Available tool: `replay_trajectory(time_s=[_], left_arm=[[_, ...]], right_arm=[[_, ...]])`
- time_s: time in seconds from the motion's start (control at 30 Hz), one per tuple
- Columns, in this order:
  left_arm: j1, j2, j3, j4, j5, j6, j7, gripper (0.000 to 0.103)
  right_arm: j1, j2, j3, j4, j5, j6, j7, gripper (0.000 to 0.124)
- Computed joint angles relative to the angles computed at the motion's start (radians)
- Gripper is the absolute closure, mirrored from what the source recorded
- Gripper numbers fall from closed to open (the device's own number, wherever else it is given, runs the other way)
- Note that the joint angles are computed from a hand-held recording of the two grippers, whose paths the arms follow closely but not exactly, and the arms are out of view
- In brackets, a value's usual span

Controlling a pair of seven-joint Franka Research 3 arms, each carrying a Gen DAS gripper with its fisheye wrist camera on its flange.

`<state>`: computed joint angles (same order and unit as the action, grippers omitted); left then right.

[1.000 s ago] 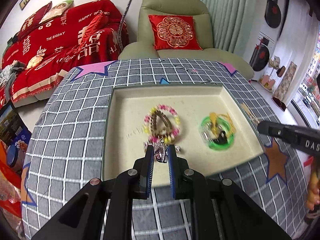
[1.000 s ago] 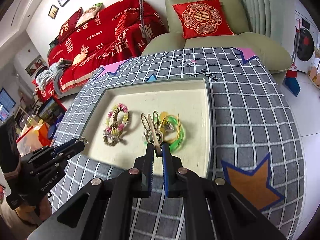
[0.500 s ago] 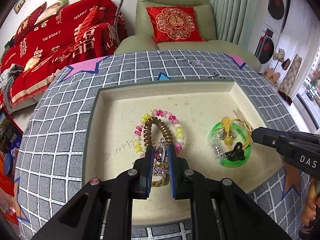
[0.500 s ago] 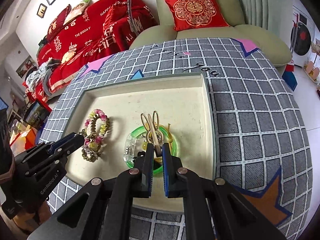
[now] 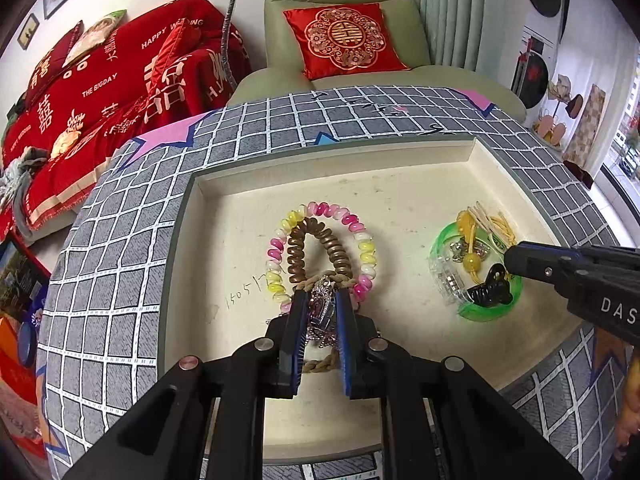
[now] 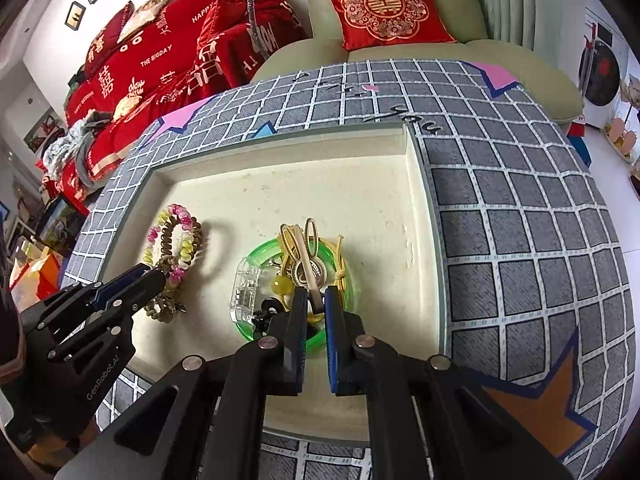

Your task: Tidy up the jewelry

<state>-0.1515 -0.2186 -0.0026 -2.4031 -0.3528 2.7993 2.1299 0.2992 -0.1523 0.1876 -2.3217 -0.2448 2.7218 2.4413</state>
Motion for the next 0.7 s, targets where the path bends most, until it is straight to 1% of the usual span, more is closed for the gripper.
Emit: replay_trajectory(time_s=[0.17, 0.23, 0.3, 0.33, 0.37, 0.47, 0.6, 0.67, 0.7], left_arm=[[0.004, 0.002, -0.003, 0.002, 0.004, -0.001, -0.009, 0.078], [0.005, 0.0, -0.004, 0.004, 0.007, -0.009, -0.015, 0.078], [0.008, -0.003, -0.005, 0.004, 0.012, -0.01, -0.022, 0.078], [0.009, -0.004, -0.005, 0.003, 0.014, -0.005, -0.022, 0.078], [0.01, -0.008, -0.007, -0.002, 0.02, 0.007, -0.027, 0.078], [0.003, -0.011, 0.003, 0.0, 0.014, 0.012, -0.026, 0.078], [-0.004, -0.013, 0.006, 0.007, 0.012, 0.007, -0.021, 0.078], [-0.006, -0.013, 0.005, 0.007, 0.011, 0.017, -0.02, 0.078], [-0.009, -0.013, 0.007, 0.009, 0.007, 0.019, -0.017, 0.073]], right_arm=[[0.005, 0.009, -0.001, 0.017, -0.003, -0.021, -0.008, 0.114], [0.014, 0.012, -0.009, 0.018, 0.025, -0.017, -0.032, 0.112], [0.015, 0.007, -0.012, 0.008, 0.042, 0.003, -0.035, 0.098], [0.014, 0.003, -0.011, 0.003, 0.044, 0.012, -0.031, 0.082], [0.012, -0.004, -0.01, -0.005, 0.049, 0.027, -0.029, 0.075], [-0.001, -0.027, 0.001, -0.021, 0.035, 0.05, -0.01, 0.075], [-0.02, -0.053, 0.016, -0.037, 0.025, 0.058, 0.018, 0.075], [-0.029, -0.065, 0.022, -0.044, 0.023, 0.058, 0.026, 0.075], [-0.032, -0.07, 0.023, -0.047, 0.026, 0.06, 0.027, 0.075]])
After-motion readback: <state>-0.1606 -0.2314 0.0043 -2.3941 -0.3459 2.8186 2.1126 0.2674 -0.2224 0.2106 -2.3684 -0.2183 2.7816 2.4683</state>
